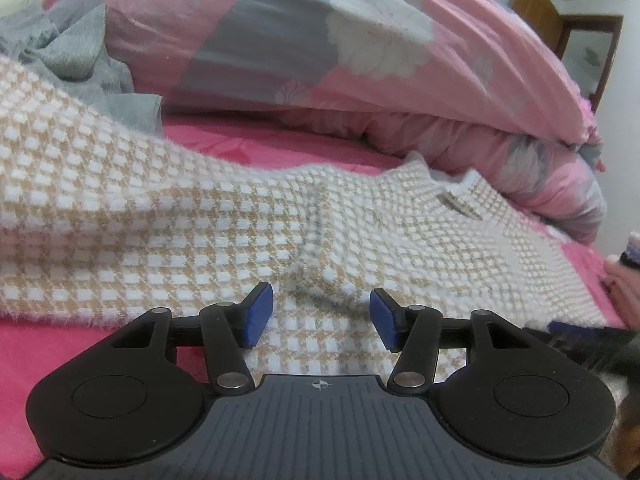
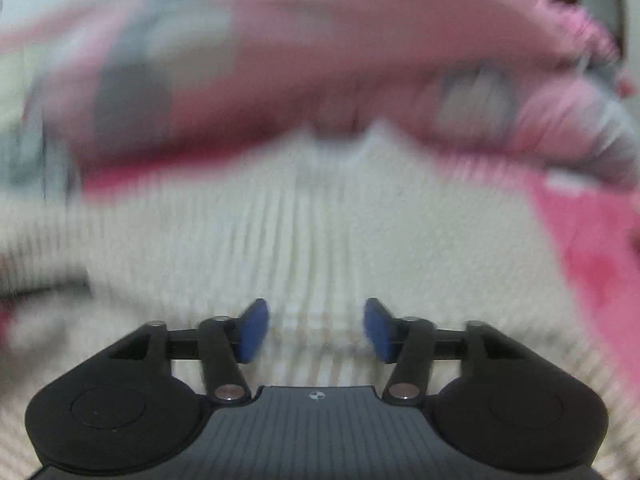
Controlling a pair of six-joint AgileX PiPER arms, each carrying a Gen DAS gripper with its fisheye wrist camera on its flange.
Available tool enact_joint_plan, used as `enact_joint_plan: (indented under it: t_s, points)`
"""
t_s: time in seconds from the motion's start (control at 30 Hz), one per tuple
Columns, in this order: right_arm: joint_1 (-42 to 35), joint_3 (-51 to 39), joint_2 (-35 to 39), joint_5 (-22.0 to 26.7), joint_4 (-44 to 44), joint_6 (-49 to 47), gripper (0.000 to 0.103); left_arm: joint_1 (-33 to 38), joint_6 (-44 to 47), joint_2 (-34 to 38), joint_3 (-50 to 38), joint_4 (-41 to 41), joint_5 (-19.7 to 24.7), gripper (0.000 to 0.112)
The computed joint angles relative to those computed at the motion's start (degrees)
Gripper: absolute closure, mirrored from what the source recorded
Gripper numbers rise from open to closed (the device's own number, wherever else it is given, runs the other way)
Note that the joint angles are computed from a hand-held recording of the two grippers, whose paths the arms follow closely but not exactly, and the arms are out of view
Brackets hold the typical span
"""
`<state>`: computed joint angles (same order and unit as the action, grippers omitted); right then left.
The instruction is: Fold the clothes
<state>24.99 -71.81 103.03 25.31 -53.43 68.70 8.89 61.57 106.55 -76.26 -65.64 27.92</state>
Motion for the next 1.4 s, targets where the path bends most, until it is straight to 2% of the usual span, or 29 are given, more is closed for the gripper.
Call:
enact_joint_plan:
  t_s: [0.07, 0.13, 0.17, 0.23, 0.37, 0.43, 0.5, 0.57, 0.63, 0.67, 0.7, 0.9, 1.0, 1.2, 1.33, 1.4]
  points:
    - [1.12, 0.83, -1.32, 0.83, -3.31, 4.42, 0.045, -1.11, -9.94, -2.07, -0.53, 9.81, -1.05, 0.058]
    - [1.18, 1.96, -4.33, -1.68, -3.38, 7.51, 0.045, -1.92, -19.33, -5.42, 0.06, 19.01, -2.09, 0.053]
    - [1.63, 2.73, -5.82, -3.22, -5.62, 9.66, 0.045, -1.85, -23.39, -7.09, 0.00, 23.30, -1.72, 0.051]
    - [2.99, 2.21, -6.14, -3.33, -8.93, 11.76, 0.044, -0.94, -28.93, -10.16, -0.44, 29.07, 0.16, 0.051]
    - [3.92, -0.58, -2.87, -3.94, -13.71, 15.93, 0.044, 5.55, -29.88, -16.55, -0.42, 28.27, 6.31, 0.048]
    - [3.89, -2.49, 0.28, -3.38, -17.15, 19.29, 0.043, 9.56, -28.55, -20.14, 1.47, 26.72, 7.19, 0.048]
    - [3.74, -5.03, 3.77, -1.31, -11.81, 14.01, 0.041, 13.38, -27.11, -23.44, 3.86, 25.63, 7.03, 0.047]
    - [2.50, -5.91, 4.98, -2.22, -4.30, 7.43, 0.039, 16.39, -26.98, -25.58, 5.66, 26.01, 6.04, 0.047]
    - [1.94, -5.59, 4.71, -3.31, -1.99, 5.40, 0.036, 19.69, -25.61, -27.12, 7.72, 25.47, 4.57, 0.047]
    - [2.26, -5.77, 4.96, -2.99, -2.32, 5.03, 0.030, 21.09, -25.20, -27.58, 8.53, 25.38, 3.73, 0.047]
    - [2.58, -5.95, 5.22, -2.67, -2.66, 4.67, 0.026, 22.69, -24.25, -27.64, 9.20, 24.32, 3.20, 0.047]
    - [3.36, -6.80, 6.21, -2.48, -2.48, 2.04, 0.018, 29.76, -20.02, -24.36, 10.04, 14.89, 1.22, 0.047]
    - [2.74, -5.89, 5.88, -4.39, -3.05, 3.03, 0.016, 30.86, -17.14, -23.05, 11.06, 9.14, -2.68, 0.047]
    - [2.51, -5.84, 5.95, -5.25, -2.38, 2.21, 0.012, 33.72, -8.25, -19.27, 12.26, -5.07, -6.09, 0.047]
    - [2.38, -5.73, 5.89, -5.60, -2.21, 2.08, 0.011, 34.05, -1.20, -15.70, 10.65, -14.49, -9.57, 0.052]
    - [2.33, -5.74, 5.90, -5.67, -2.14, 2.01, 0.011, 34.47, -0.30, -13.56, 8.79, -16.94, -9.64, 0.056]
